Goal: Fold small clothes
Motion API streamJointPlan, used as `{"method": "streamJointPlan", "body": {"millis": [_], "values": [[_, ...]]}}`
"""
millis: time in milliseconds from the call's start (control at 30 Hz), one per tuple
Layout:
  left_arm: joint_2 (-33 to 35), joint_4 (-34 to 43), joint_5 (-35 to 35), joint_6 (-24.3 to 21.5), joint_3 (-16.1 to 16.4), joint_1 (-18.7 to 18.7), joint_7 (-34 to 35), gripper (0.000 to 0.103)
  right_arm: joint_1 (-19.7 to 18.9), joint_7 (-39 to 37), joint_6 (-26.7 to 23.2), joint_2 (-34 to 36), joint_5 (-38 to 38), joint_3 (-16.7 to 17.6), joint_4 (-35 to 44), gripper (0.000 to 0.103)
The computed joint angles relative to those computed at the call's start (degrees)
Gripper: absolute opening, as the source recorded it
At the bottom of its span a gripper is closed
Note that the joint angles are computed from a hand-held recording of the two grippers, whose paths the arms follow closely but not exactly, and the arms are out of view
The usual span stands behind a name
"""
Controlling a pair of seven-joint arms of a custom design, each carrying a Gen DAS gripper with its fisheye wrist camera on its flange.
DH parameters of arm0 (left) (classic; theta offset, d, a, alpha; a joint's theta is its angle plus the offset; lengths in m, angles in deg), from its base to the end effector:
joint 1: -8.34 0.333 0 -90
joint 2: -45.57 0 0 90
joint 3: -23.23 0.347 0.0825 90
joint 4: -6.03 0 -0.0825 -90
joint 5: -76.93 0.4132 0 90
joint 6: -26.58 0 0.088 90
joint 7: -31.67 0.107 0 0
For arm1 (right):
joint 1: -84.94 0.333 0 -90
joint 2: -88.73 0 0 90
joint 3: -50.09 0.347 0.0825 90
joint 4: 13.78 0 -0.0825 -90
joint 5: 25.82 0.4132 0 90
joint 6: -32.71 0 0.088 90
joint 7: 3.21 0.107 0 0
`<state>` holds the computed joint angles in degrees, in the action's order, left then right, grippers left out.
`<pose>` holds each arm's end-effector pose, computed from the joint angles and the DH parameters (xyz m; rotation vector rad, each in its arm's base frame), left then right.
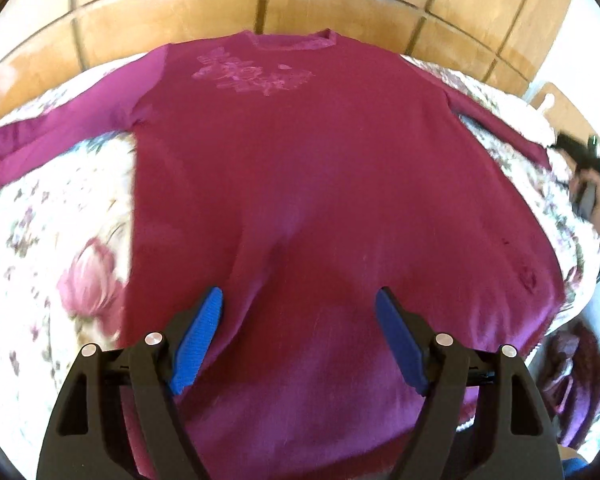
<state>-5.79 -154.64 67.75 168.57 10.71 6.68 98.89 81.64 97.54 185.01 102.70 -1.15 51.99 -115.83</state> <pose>0.3222 -0.0839 0.5064 -2.2057 1.6612 -0.6762 0.7039 -0.0310 0.5062 -1.2164 2.1317 -0.2010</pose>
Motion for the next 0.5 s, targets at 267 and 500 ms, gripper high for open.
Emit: {"method": "streamJointPlan", "body": {"millis": [267, 500], "values": [[-17.2, -5.9, -1.4, -6.7, 1.4, 3.3, -6.6, 0.077, 1.5, -36.2, -18.6, -17.3, 21.3, 2.2, -16.2, 0.084], [-22.5, -9.4, -4.1, -12.1, 3.4, 1.8, -7.4, 0.071, 9.5, -42.0, -28.1, -26.4, 15.5, 1.5, -25.3, 0.034]]}}
